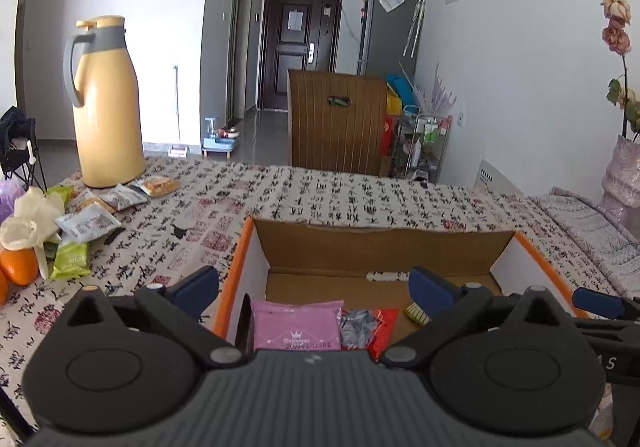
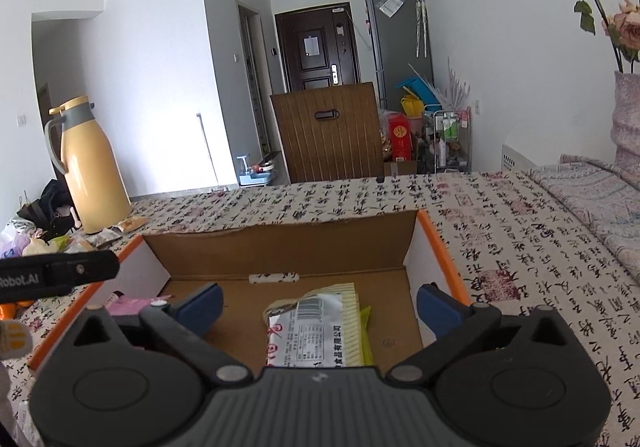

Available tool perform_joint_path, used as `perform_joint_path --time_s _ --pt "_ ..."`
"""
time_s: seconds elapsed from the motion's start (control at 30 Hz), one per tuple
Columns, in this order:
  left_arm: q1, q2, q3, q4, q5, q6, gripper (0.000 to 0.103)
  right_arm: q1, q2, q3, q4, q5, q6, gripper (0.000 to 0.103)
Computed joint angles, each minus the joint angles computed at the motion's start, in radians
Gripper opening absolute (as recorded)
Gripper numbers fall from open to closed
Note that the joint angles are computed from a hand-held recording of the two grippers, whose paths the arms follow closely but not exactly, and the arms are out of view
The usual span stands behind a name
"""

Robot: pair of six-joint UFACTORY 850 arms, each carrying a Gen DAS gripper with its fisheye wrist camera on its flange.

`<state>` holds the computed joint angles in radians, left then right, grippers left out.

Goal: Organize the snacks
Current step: 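Open both tools to release the packets into the box, then withdraw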

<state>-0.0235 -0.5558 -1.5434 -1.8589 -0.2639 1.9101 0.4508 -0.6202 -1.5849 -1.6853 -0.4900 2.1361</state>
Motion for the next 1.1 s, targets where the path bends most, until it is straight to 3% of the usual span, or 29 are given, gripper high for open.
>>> perform_joint_path --time_s 0.5,1.1 --pt "0.031 0.17 0.177 -0.219 -0.053 0.247 0.103 0.065 0.118 0.111 -0.043 -0.094 -0.001 0.103" --pt "0.097 0.351 0.419 -0.187 -0.109 0.289 0.103 0.18 0.274 0.327 -0.046 -0.186 0.078 0.103"
